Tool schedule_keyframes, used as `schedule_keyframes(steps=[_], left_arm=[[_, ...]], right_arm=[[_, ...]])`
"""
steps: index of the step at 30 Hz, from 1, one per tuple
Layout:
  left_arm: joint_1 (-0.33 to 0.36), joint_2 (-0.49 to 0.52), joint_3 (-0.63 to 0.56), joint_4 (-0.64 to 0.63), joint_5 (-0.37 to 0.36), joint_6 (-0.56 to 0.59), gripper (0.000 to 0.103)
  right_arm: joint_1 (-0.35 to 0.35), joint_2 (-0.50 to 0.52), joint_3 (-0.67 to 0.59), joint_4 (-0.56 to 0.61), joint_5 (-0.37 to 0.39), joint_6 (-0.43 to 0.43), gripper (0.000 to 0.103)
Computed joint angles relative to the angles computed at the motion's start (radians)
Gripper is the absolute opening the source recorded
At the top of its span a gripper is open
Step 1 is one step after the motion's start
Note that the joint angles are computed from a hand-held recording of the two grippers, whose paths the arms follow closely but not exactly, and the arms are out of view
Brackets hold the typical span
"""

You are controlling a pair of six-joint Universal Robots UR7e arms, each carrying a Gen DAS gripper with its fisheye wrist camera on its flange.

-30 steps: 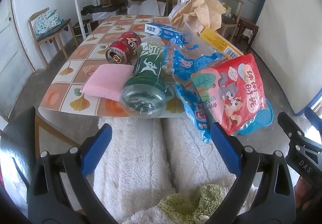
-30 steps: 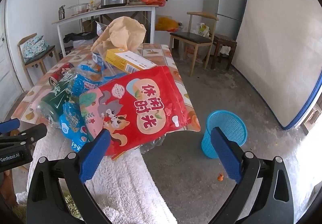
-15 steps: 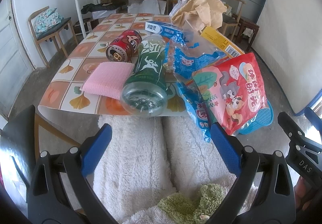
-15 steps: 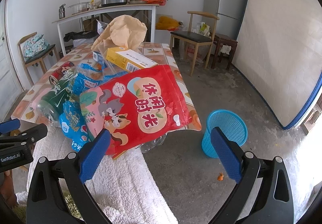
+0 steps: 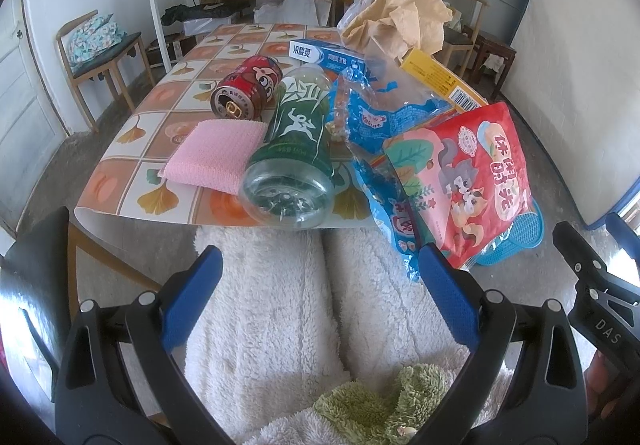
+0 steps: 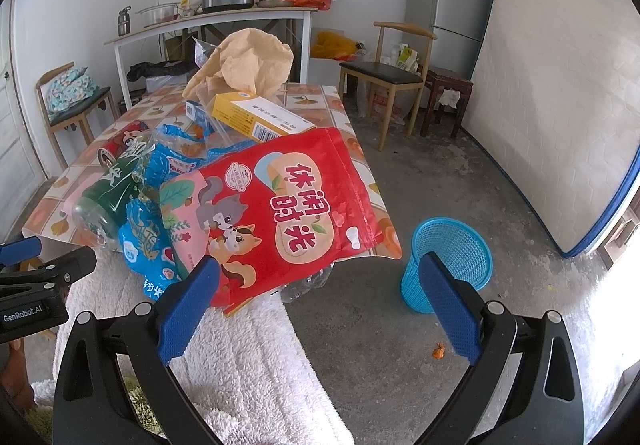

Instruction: Collect trash

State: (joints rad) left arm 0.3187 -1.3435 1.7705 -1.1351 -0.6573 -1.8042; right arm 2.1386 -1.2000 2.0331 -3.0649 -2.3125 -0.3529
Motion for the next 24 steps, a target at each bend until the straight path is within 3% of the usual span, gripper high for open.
schedule_keyframes(steps=[24], left_arm=[[0.013, 0.008, -0.011, 0.001, -0.031, 0.000, 0.094]], right_arm=[[-0.011, 0.006, 0.001, 0.017, 0.016, 0.011, 0.097]])
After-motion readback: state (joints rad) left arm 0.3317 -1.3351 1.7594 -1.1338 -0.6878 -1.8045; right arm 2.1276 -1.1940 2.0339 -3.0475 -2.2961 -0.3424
